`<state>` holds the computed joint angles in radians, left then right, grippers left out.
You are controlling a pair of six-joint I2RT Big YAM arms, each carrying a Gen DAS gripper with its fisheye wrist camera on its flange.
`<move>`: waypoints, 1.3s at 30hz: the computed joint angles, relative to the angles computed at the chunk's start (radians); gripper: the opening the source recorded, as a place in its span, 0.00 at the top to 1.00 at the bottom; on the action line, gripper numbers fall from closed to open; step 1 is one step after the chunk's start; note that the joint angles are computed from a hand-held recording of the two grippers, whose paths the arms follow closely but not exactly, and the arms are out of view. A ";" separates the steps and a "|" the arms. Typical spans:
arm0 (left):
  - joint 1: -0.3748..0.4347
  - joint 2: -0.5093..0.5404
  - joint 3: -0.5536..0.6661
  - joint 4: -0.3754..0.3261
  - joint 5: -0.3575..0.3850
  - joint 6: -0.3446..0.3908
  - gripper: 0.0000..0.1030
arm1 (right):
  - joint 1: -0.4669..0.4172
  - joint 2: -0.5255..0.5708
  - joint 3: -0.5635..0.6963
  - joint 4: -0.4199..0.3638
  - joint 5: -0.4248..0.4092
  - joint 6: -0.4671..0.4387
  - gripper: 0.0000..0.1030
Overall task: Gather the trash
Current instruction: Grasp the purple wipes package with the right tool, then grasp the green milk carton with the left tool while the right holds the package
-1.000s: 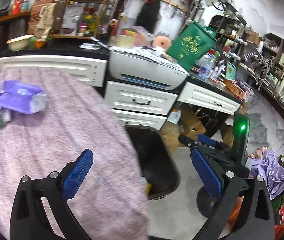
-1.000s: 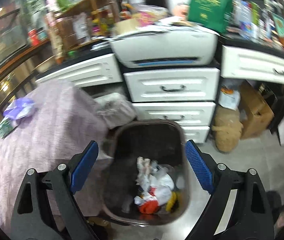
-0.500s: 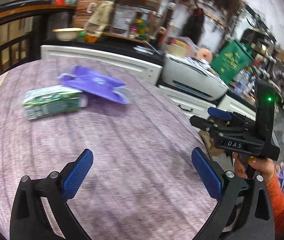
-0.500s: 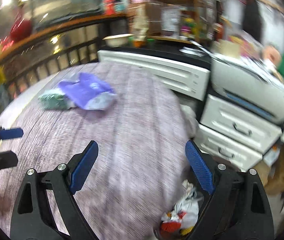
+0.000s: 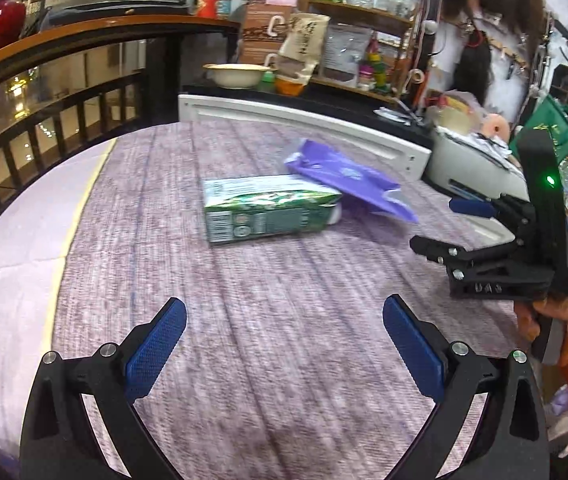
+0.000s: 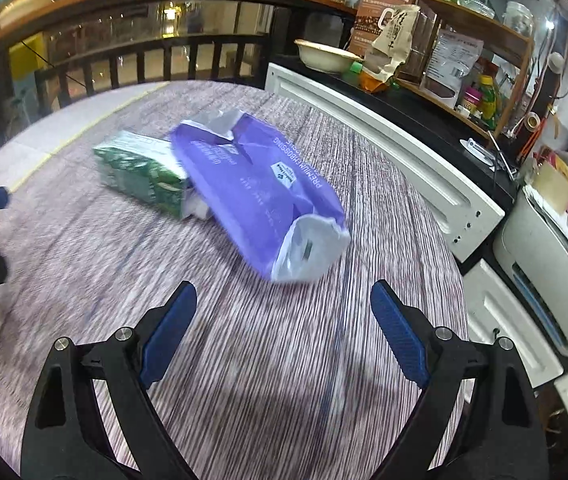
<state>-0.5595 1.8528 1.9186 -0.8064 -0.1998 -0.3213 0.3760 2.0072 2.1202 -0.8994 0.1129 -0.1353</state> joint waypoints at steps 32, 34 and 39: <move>0.009 0.112 0.187 -0.103 -0.071 0.148 0.05 | 0.007 0.005 -0.003 0.171 0.127 -0.069 0.98; 0.012 0.150 0.266 -0.148 -0.073 0.206 0.05 | 0.001 -0.027 -0.042 0.183 0.104 -0.055 0.98; 0.026 0.260 0.509 -0.265 -0.040 0.391 0.05 | -0.018 -0.111 -0.143 0.204 0.034 -0.015 0.98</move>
<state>-0.5338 2.1131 2.4274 -1.0712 -0.2396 0.0694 0.3576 1.8967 1.9772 -0.6954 0.1469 -0.1507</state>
